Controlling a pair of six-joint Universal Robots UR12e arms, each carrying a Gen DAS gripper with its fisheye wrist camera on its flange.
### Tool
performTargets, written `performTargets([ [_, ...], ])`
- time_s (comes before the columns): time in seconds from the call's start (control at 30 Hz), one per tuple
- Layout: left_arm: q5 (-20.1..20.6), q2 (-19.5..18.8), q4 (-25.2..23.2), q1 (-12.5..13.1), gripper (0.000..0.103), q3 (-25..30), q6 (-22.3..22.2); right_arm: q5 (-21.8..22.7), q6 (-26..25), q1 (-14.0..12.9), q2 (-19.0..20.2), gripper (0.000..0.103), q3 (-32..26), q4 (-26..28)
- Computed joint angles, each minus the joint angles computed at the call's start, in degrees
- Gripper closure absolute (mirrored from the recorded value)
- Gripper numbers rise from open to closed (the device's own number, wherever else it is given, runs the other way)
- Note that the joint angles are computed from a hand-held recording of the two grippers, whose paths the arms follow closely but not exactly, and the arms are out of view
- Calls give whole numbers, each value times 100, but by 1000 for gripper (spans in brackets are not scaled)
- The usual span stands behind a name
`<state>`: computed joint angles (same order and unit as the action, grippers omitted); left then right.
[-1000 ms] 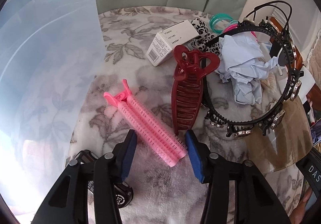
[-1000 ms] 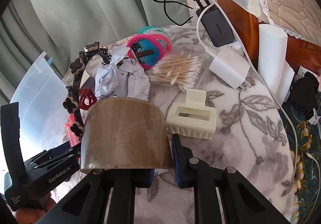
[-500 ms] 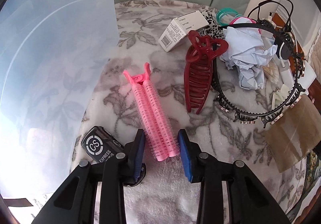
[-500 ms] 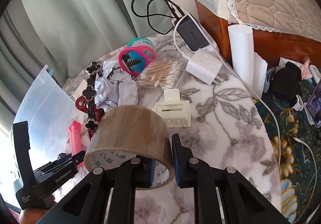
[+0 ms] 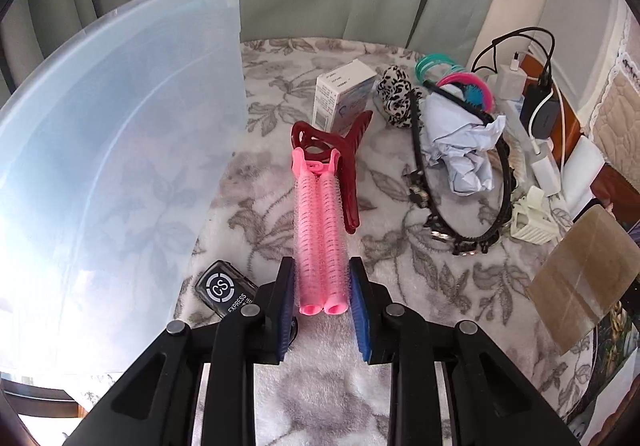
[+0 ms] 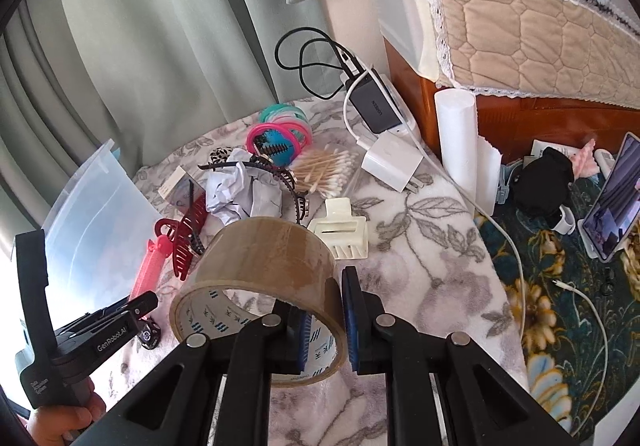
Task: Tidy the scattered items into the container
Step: 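Close the left tool on the pink roller clip while the right tool grips the tape roll, then carry the pink clip and tape roll up over the clear box with both tools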
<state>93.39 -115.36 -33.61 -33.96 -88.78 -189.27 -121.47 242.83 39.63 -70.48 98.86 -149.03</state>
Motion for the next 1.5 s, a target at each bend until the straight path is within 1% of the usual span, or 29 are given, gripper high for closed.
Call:
performTargets([
  [0.1,-76,68,222,20,76,-53,0,-245,-34,84,-47,87,-42,2],
  [0.3,-282,44,815,174,76,-29,140,-765,-158,292,-113,87,-202,38],
  [0.53,-461,382,1493,268,76,-317,229,-1381,-418,558,-104,87,-465,-60],
  [0.7,-599,604,1939,355,76,-527,156,-1611,-734,710,-62,87,-670,-278],
  [0.83,-690,749,2162,476,76,-678,24,-1737,-1019,808,35,87,-897,-403],
  [1.03,-730,889,2489,678,76,-853,-265,-1709,-1701,883,277,87,-1319,-747],
  [1.2,-694,998,2745,862,76,-996,-505,-1561,-2286,911,542,87,-1756,-964],
  [1.33,-634,1045,2838,999,76,-1097,-654,-1327,-2645,914,775,87,-2101,-1028],
  [1.5,-623,1056,2825,1160,76,-1177,-802,-910,-2950,882,1074,87,-2521,-890],
])
